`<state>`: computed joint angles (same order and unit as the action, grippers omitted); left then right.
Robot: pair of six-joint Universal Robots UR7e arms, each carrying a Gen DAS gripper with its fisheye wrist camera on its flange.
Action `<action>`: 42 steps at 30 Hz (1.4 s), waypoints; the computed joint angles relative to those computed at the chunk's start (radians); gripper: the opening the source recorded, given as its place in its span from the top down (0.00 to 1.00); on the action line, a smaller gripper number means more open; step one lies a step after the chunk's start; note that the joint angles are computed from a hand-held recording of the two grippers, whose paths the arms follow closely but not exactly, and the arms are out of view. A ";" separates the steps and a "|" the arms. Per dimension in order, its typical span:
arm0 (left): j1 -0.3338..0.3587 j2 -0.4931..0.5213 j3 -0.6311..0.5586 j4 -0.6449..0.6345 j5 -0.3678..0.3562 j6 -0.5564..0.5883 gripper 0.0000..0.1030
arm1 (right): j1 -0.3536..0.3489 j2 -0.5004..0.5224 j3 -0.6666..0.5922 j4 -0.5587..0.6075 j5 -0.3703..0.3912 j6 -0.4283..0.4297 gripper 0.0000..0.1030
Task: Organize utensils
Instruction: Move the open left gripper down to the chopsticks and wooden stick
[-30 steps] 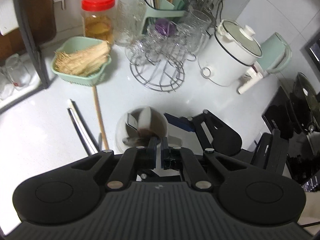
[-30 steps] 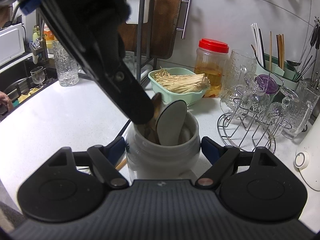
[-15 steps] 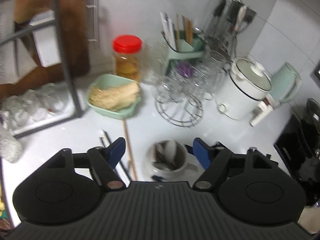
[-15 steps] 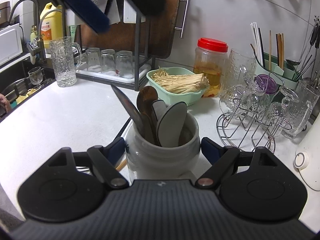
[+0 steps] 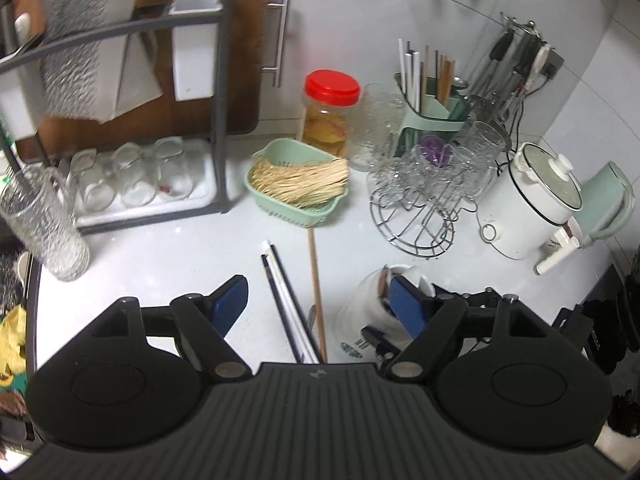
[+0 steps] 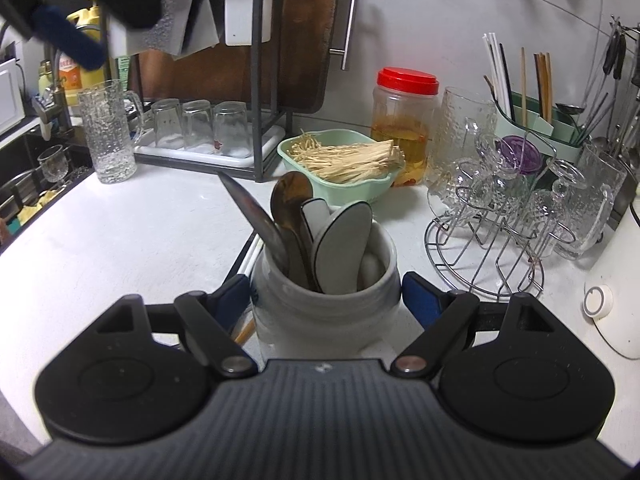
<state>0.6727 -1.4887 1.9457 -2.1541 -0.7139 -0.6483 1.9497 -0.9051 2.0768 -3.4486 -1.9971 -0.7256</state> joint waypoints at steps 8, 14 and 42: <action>0.034 -0.039 0.055 -0.026 -0.033 -0.028 0.21 | 0.014 0.011 0.000 -0.030 -0.053 0.043 0.18; 0.051 -0.042 0.101 -0.063 -0.049 -0.019 0.21 | 0.022 0.014 -0.002 -0.049 -0.099 0.069 0.18; 0.011 0.027 0.321 -0.153 -0.058 -0.367 0.73 | -0.057 -0.167 0.111 0.028 -0.019 0.006 0.19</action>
